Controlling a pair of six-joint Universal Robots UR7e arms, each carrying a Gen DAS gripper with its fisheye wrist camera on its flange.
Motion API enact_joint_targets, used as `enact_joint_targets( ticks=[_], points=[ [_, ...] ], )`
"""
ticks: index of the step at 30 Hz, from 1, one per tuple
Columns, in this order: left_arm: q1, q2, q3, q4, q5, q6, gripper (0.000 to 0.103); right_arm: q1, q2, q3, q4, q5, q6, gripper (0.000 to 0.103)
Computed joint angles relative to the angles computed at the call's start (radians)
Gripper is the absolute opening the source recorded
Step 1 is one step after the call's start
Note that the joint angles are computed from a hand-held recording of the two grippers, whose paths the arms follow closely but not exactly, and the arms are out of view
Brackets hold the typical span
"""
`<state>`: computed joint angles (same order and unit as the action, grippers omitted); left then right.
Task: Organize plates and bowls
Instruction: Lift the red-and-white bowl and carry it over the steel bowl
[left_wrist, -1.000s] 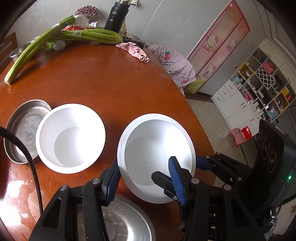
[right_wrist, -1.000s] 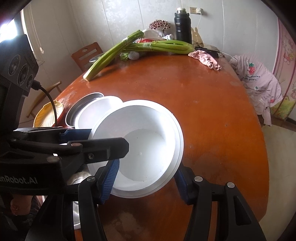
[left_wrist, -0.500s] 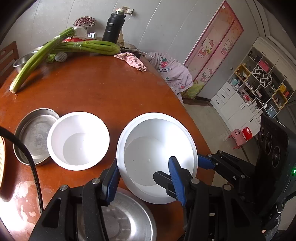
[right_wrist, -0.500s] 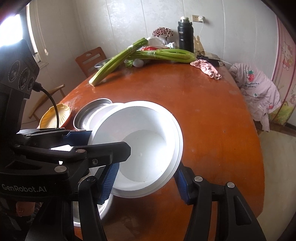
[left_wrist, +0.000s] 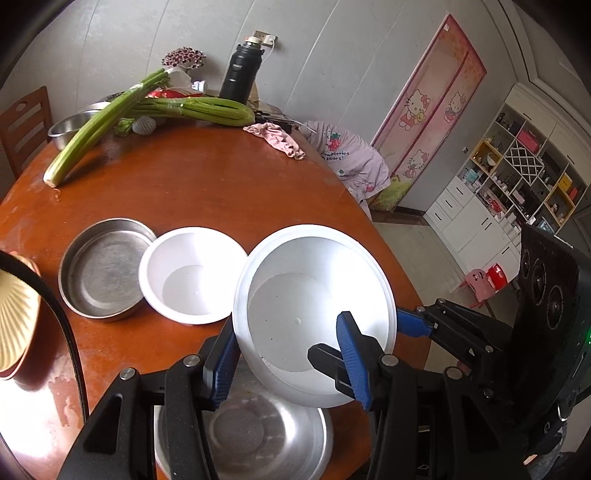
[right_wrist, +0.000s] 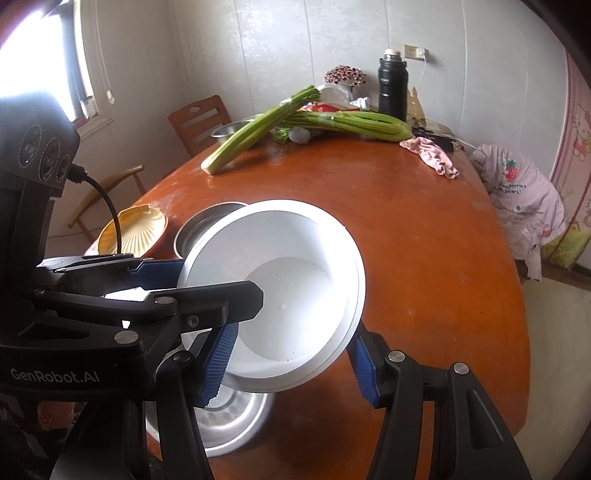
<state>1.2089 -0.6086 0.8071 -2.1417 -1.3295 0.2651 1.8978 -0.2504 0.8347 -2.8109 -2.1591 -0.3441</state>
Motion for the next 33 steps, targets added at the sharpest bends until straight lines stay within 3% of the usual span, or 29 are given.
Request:
enact_joint_targets(
  ticks=[15, 33],
  points=[
    [0.028, -0.056, 0.054, -0.023, -0.014, 0.006, 0.050, 0.030, 0.070, -0.098, 0.067, -0.019, -0.001, 0.060],
    [0.054, -0.104, 0.136, -0.028, -0.011, 0.005, 0.050, 0.038, 0.074, -0.046, 0.066, -0.019, 0.030, 0.060]
  ],
)
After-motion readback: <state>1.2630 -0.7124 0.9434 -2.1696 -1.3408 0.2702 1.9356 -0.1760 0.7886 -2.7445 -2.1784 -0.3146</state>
